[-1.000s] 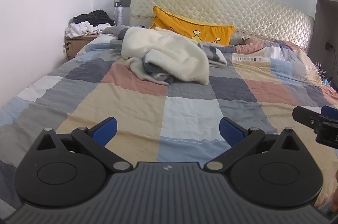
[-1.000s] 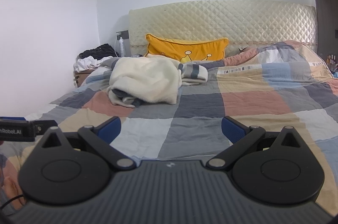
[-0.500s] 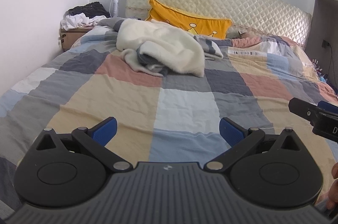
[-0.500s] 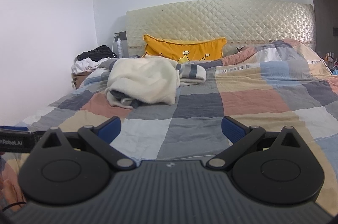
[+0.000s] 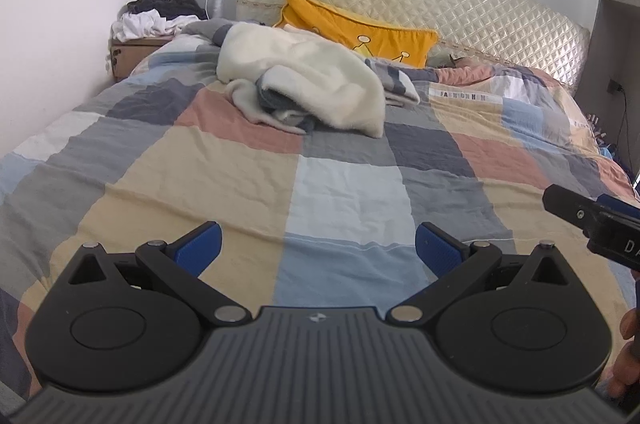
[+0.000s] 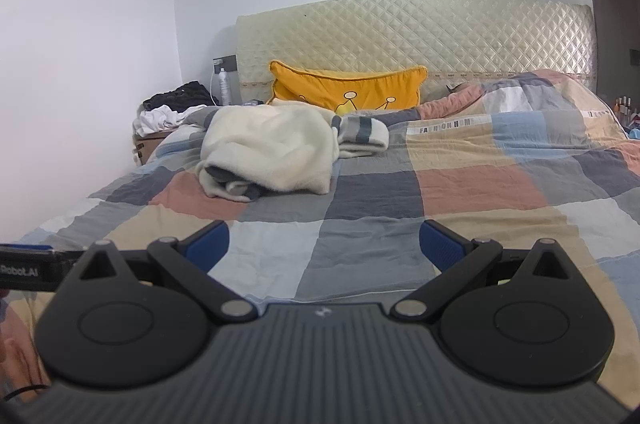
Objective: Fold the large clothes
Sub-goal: 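Move both grippers toward the cream striped blanket on the bed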
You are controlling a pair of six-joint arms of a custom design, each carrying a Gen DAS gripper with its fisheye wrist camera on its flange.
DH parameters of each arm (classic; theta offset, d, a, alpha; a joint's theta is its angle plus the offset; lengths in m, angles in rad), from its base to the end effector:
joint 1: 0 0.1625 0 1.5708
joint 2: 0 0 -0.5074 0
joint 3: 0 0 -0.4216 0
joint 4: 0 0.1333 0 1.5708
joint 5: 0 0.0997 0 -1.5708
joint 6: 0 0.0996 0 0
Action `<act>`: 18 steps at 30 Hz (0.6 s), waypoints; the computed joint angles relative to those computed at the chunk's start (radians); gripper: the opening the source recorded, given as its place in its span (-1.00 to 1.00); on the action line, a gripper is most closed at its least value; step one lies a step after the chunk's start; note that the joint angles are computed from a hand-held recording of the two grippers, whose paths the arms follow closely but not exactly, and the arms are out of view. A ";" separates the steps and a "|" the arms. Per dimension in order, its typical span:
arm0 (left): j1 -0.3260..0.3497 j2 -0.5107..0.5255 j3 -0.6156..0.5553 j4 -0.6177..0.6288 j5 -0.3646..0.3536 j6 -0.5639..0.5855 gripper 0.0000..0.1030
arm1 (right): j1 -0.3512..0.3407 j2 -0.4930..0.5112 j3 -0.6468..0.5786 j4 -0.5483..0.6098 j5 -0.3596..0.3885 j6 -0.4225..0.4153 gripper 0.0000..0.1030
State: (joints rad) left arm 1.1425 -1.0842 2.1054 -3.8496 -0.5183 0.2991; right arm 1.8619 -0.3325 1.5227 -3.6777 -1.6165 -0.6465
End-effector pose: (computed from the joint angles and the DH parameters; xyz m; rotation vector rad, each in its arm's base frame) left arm -0.0223 -0.5781 0.3311 -0.0701 1.9441 -1.3678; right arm 0.3460 -0.7063 -0.0447 1.1719 -2.3801 1.2776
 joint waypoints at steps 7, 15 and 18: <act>0.015 0.000 -0.021 0.030 -0.007 0.001 1.00 | 0.006 0.005 -0.016 0.007 -0.021 0.026 1.00; 0.035 -0.009 -0.064 0.119 -0.038 0.003 1.00 | 0.009 0.015 -0.036 0.016 -0.042 0.064 1.00; 0.047 -0.017 -0.094 0.203 -0.050 -0.020 1.00 | 0.005 0.021 -0.052 0.026 -0.038 0.088 1.00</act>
